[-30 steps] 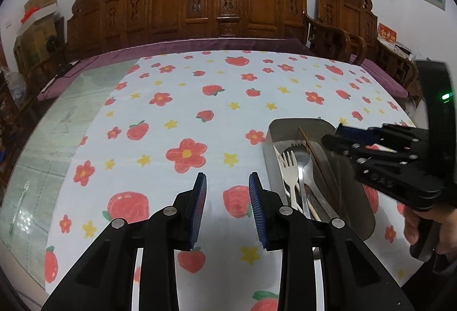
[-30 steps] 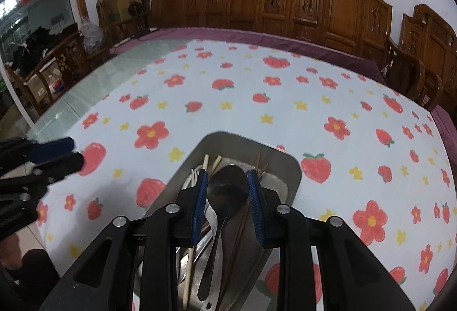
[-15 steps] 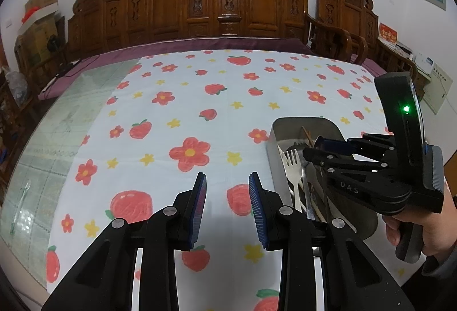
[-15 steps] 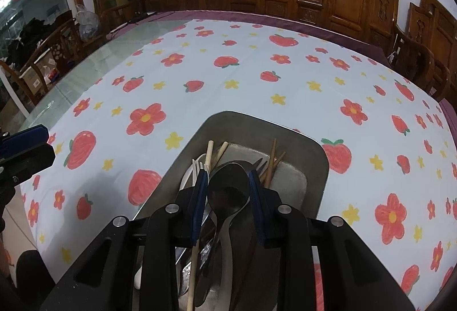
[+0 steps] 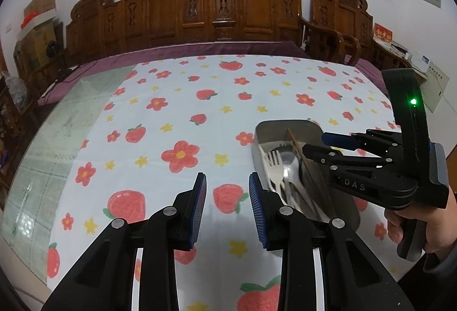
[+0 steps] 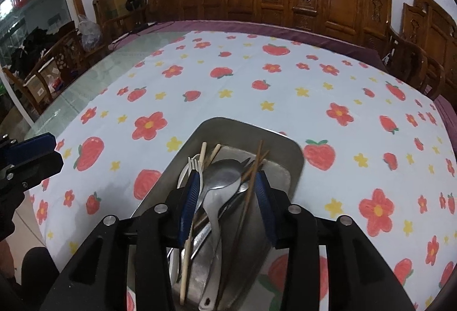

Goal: Organize utensils

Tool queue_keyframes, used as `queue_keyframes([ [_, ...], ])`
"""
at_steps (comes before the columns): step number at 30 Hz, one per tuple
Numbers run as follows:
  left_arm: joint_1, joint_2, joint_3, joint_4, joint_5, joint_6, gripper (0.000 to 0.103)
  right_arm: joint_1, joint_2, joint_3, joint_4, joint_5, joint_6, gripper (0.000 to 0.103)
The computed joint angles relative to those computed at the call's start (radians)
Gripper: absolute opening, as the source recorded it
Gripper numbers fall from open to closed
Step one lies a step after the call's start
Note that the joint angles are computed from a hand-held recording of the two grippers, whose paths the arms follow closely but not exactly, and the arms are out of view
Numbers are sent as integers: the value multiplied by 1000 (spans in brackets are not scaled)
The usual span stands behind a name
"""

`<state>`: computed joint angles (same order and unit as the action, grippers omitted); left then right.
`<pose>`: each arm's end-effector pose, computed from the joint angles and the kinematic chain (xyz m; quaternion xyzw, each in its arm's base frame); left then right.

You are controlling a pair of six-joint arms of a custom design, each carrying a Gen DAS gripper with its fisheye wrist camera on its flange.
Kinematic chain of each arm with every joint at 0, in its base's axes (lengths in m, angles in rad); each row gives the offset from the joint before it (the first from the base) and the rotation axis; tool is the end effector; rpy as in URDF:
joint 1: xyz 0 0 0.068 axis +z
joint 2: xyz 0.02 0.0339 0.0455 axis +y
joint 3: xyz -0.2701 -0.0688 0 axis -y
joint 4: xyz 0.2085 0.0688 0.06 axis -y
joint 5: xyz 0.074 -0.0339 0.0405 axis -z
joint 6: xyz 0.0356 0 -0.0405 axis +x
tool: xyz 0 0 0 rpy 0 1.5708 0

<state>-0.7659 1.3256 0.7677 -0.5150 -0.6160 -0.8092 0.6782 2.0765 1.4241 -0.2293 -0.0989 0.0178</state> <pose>0.1673 -0.1323 0.2255 -0.0947 0.9217 0.0409 0.3739 0.3268 0.2678 0.1864 -0.3206 0.8839 0.1588 0.3013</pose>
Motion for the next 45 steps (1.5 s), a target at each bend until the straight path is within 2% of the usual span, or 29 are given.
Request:
queue_keyframes([
  [3, -47, 12, 36, -44, -32, -40, 35, -18, -87, -94, 43, -2, 10, 47],
  [5, -85, 21, 61, -69, -58, -71, 48, -31, -147, -158, 70, 1, 14, 53],
  [7, -109, 38, 87, -91, -70, -93, 51, -47, -213, -223, 90, 4, 17, 57],
  [8, -119, 48, 101, -103, -73, -105, 63, -55, -246, -255, 97, 6, 21, 62],
  [10, -155, 68, 131, -122, -97, -137, 77, -75, -313, -314, 109, 7, 26, 73],
  [14, -208, 115, 197, -169, -118, -188, 92, -102, -450, -427, 129, 30, 23, 91],
  [18, -259, 165, 268, -230, -137, -249, 95, -141, -581, -515, 119, 26, 22, 100],
  [30, -433, 298, 476, -437, -208, -449, 95, -274, -876, -641, -4, -4, -6, 100],
  [39, -563, 383, 699, -681, -282, -627, 95, -385, -1097, -667, -125, -42, -24, 100],
  [45, -642, 463, 895, -899, -353, -745, 95, -404, -1209, -637, -210, -42, -31, 100],
])
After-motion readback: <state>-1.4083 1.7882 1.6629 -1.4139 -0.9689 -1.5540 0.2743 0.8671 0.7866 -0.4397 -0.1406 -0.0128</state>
